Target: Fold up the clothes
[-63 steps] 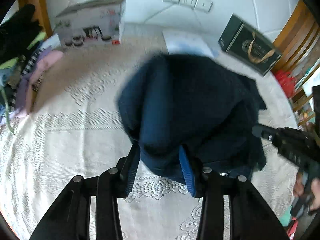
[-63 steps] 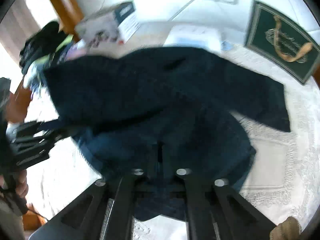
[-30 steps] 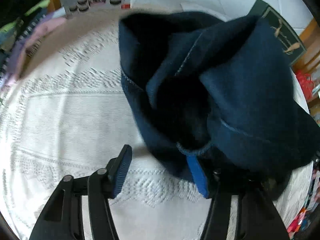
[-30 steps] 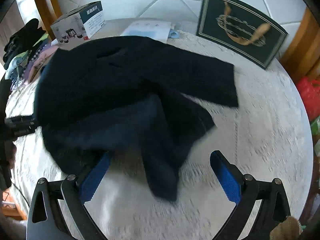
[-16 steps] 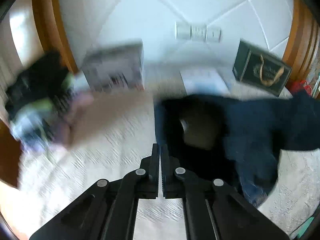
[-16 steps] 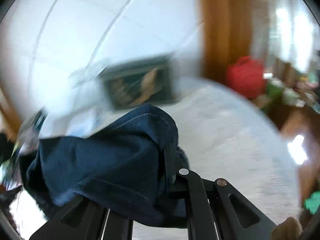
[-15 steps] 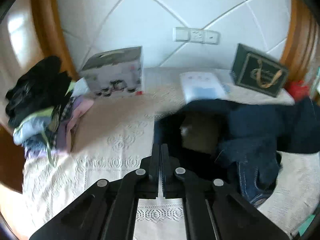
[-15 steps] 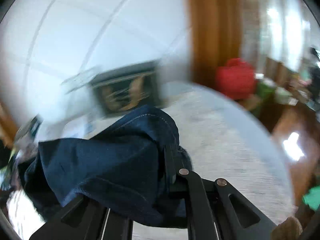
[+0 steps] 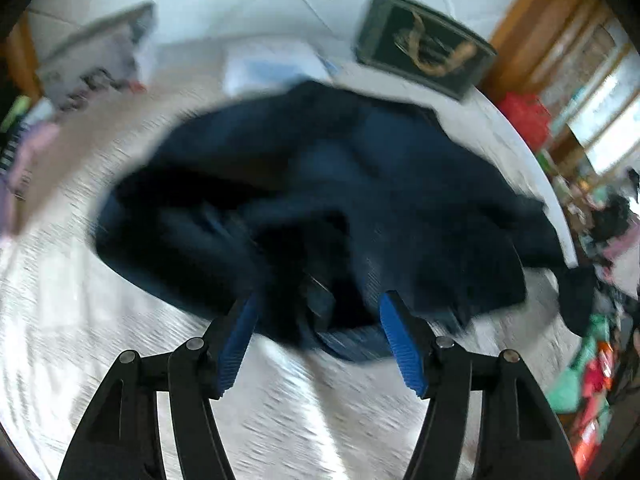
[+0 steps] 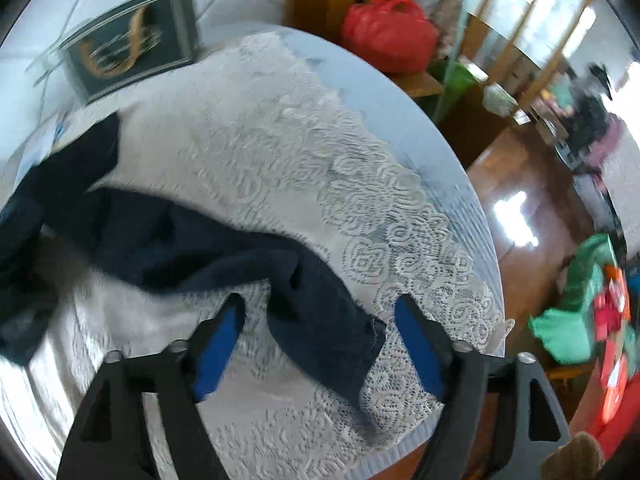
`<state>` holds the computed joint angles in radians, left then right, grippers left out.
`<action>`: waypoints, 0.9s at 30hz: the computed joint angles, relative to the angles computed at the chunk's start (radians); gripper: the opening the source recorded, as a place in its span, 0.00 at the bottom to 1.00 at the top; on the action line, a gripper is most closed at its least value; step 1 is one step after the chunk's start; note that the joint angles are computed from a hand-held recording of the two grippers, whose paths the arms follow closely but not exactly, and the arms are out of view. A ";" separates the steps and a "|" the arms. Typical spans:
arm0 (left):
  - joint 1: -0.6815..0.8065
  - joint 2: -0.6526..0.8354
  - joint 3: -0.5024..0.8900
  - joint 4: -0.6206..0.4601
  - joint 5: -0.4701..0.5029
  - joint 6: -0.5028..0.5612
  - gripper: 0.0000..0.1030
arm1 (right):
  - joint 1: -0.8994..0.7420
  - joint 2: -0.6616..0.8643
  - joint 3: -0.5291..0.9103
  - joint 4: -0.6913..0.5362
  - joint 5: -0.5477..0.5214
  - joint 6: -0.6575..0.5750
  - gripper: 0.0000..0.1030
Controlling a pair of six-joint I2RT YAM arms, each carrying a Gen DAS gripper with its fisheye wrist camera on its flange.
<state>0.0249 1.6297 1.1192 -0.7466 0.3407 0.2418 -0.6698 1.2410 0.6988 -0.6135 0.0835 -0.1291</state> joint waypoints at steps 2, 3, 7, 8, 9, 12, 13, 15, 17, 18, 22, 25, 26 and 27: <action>-0.024 -0.027 -0.039 0.015 0.001 -0.032 0.63 | 0.024 -0.020 0.012 -0.025 -0.030 -0.037 0.77; -0.033 -0.029 -0.049 0.017 0.011 -0.049 0.63 | 0.047 -0.018 0.015 -0.025 -0.047 -0.050 0.79; -0.027 -0.067 -0.062 -0.011 0.062 -0.114 0.63 | 0.181 -0.011 0.021 -0.020 -0.052 -0.107 0.86; -0.017 -0.098 -0.072 -0.018 0.071 -0.123 0.63 | 0.216 -0.003 0.016 -0.008 -0.041 -0.112 0.86; -0.013 -0.128 -0.079 -0.026 0.069 -0.130 0.63 | 0.250 0.007 0.012 0.003 -0.031 -0.117 0.86; -0.027 -0.188 -0.092 -0.031 0.047 -0.158 0.76 | 0.324 0.044 -0.011 0.049 -0.020 -0.128 0.86; -0.047 -0.188 -0.097 -0.021 0.040 -0.172 0.76 | 0.341 0.066 -0.011 0.066 -0.015 -0.118 0.86; -0.099 -0.174 -0.106 0.004 0.022 -0.212 0.76 | 0.347 0.086 -0.008 0.084 -0.032 -0.110 0.86; -0.161 -0.156 -0.126 0.045 0.000 -0.255 0.76 | 0.351 0.099 0.001 0.092 -0.052 -0.107 0.86; -0.200 -0.139 -0.134 0.076 -0.029 -0.271 0.76 | 0.353 0.100 0.005 0.097 -0.062 -0.111 0.86; -0.331 -0.041 -0.137 0.162 -0.162 -0.325 0.76 | 0.361 0.121 0.013 0.139 -0.086 -0.129 0.87; -0.373 0.028 -0.120 0.166 -0.233 -0.355 0.45 | 0.366 0.146 0.014 0.183 -0.092 -0.145 0.87; -0.374 0.034 -0.120 0.162 -0.239 -0.355 0.42 | 0.368 0.155 0.014 0.200 -0.093 -0.151 0.88; -0.368 0.030 -0.122 0.156 -0.236 -0.344 0.41 | 0.377 0.179 0.012 0.233 -0.093 -0.163 0.89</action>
<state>-0.3429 1.6596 0.9969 -0.5902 0.1044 -0.1027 -0.2931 1.4203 0.7111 -0.3803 -0.0095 -0.2919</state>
